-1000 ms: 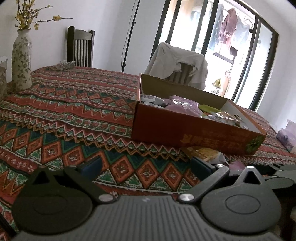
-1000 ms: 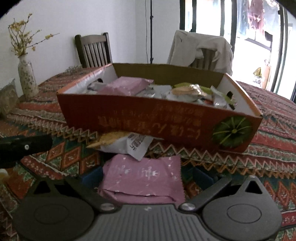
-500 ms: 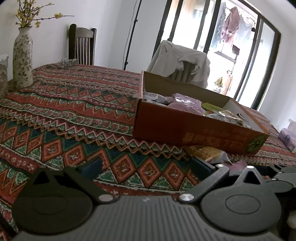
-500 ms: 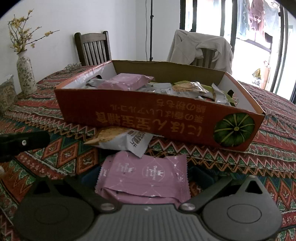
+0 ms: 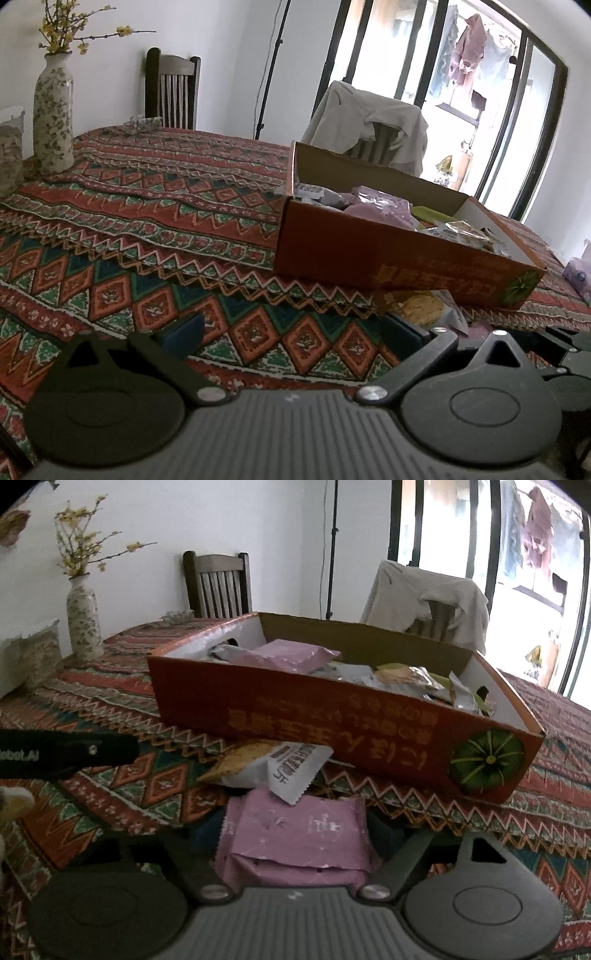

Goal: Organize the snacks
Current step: 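Grasp the pink packet on the tablecloth with the right gripper, then grasp the white cracker packet with the left gripper while the right gripper holds the pink packet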

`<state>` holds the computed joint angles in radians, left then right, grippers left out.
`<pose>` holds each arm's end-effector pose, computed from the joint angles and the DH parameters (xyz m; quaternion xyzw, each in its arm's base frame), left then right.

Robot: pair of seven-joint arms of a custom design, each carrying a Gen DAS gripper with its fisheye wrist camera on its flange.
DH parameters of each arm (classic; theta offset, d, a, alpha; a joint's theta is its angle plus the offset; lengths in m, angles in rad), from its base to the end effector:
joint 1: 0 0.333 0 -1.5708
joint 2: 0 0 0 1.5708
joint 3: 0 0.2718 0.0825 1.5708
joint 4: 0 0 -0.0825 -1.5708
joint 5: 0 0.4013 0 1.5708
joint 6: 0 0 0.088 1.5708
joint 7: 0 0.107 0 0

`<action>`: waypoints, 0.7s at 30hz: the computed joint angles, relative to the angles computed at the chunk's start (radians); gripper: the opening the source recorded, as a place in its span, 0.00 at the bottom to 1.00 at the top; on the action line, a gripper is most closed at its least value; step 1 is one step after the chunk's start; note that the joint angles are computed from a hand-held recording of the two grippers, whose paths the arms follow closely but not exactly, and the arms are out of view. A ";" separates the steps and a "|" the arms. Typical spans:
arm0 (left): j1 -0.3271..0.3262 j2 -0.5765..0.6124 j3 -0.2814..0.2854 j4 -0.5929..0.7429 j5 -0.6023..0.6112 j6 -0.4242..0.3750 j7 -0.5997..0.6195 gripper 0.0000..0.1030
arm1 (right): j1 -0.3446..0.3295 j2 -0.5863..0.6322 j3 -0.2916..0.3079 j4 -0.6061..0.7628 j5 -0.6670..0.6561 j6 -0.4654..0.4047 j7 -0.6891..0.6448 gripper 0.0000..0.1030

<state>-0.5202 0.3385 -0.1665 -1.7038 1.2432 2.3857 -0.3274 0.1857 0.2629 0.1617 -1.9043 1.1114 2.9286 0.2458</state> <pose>0.5410 -0.4197 0.3901 -0.7409 0.4806 -0.3457 0.3173 0.6284 0.1616 0.3707 -0.8022 0.4052 -0.2041 0.3880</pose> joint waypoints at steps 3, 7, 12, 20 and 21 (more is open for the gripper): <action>-0.002 -0.001 0.000 -0.001 0.004 -0.006 -0.005 1.00 | -0.015 -0.016 0.014 -0.012 0.070 0.003 -0.071 0.68; -0.002 0.003 -0.001 0.005 -0.002 -0.010 0.004 1.00 | -0.020 -0.047 0.006 -0.041 0.146 -0.003 -0.145 0.66; -0.005 0.003 0.000 0.005 -0.001 -0.021 -0.002 1.00 | -0.017 -0.082 -0.014 -0.070 0.270 0.008 -0.256 0.65; -0.014 0.019 -0.003 0.032 -0.018 -0.056 0.041 1.00 | -0.032 -0.109 -0.066 -0.068 0.442 0.012 -0.366 0.65; -0.019 0.025 -0.003 0.043 -0.020 -0.068 0.052 1.00 | -0.034 -0.108 -0.072 -0.063 0.461 0.015 -0.378 0.65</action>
<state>-0.5387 0.3637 -0.1697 -1.6610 1.2231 2.3180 -0.2753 0.1513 0.1545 0.0902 -1.9676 1.5725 2.9432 -0.1323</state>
